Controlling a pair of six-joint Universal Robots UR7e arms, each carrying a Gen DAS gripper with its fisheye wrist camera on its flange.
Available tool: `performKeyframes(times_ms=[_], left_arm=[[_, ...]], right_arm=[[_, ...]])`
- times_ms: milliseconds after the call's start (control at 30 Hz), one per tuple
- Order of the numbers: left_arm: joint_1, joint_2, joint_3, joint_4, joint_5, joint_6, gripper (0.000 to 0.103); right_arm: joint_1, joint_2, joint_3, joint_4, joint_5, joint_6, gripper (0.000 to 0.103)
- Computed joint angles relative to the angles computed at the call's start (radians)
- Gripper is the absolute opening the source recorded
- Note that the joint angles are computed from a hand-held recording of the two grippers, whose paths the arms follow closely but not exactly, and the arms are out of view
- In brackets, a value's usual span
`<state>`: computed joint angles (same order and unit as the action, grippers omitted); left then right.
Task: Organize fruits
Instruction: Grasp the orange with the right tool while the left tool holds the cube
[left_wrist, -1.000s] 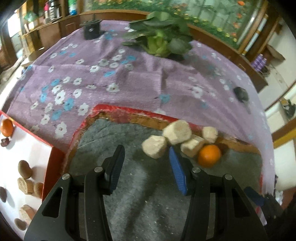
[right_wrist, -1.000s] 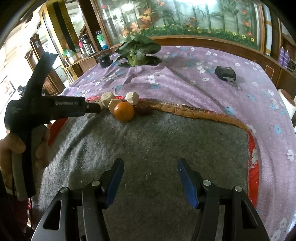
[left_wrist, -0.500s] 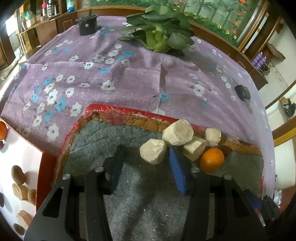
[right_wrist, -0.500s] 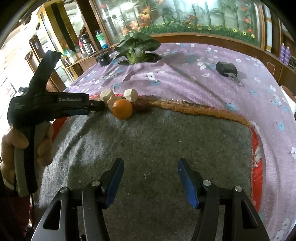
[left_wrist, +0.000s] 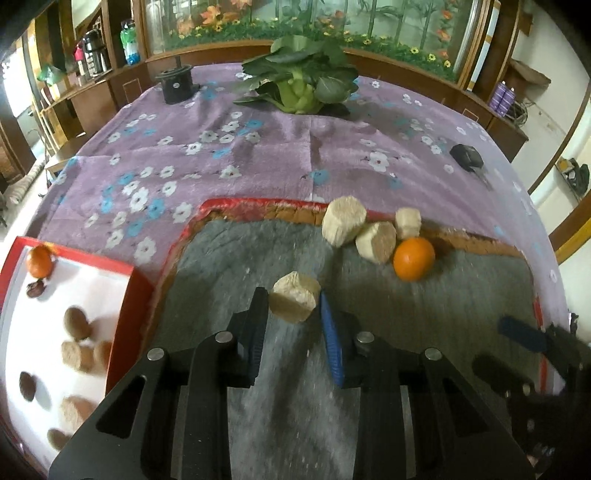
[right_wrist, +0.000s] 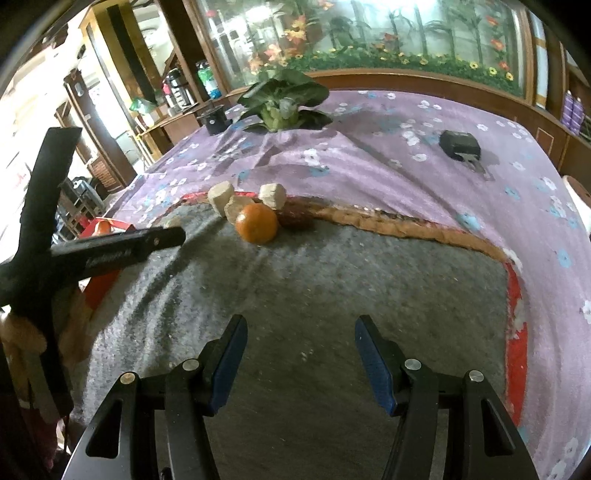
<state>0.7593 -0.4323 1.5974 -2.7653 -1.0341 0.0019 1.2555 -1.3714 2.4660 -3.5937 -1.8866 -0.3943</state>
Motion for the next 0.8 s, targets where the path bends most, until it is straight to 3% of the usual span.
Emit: performKeyframes(times_ms=[167, 500, 600, 633, 700, 733, 800], left_arm=[[-0.005, -0.023, 0.053, -0.027, 0.003, -0.001, 0.027], [0.002, -0.059, 0.099, -0.039, -0.016, 0.002, 0.027], [0.008, -0.063, 0.101, -0.038, -0.017, 0.004, 0.027], [0.009, -0.065, 0.103, -0.040, -0.016, 0.006, 0.027], [0.009, -0.066, 0.106, -0.045, -0.012, 0.010, 0.027], [0.009, -0.066, 0.107, -0.045, -0.014, 0.011, 0.027], [0.009, -0.068, 0.109, -0.044, -0.016, 0.010, 0.027]], right_arm=[[0.041, 0.055, -0.070, -0.005, -0.014, -0.031, 0.059], [0.096, 0.198, -0.243, 0.050, -0.119, -0.100, 0.059], [0.095, 0.213, -0.254, 0.014, -0.102, -0.113, 0.058], [0.098, 0.213, -0.256, 0.016, -0.102, -0.118, 0.055], [0.105, 0.217, -0.261, 0.016, -0.130, -0.137, 0.039], [0.109, 0.222, -0.266, 0.017, -0.154, -0.143, 0.036], [0.095, 0.202, -0.252, 0.031, -0.126, -0.129, 0.033]])
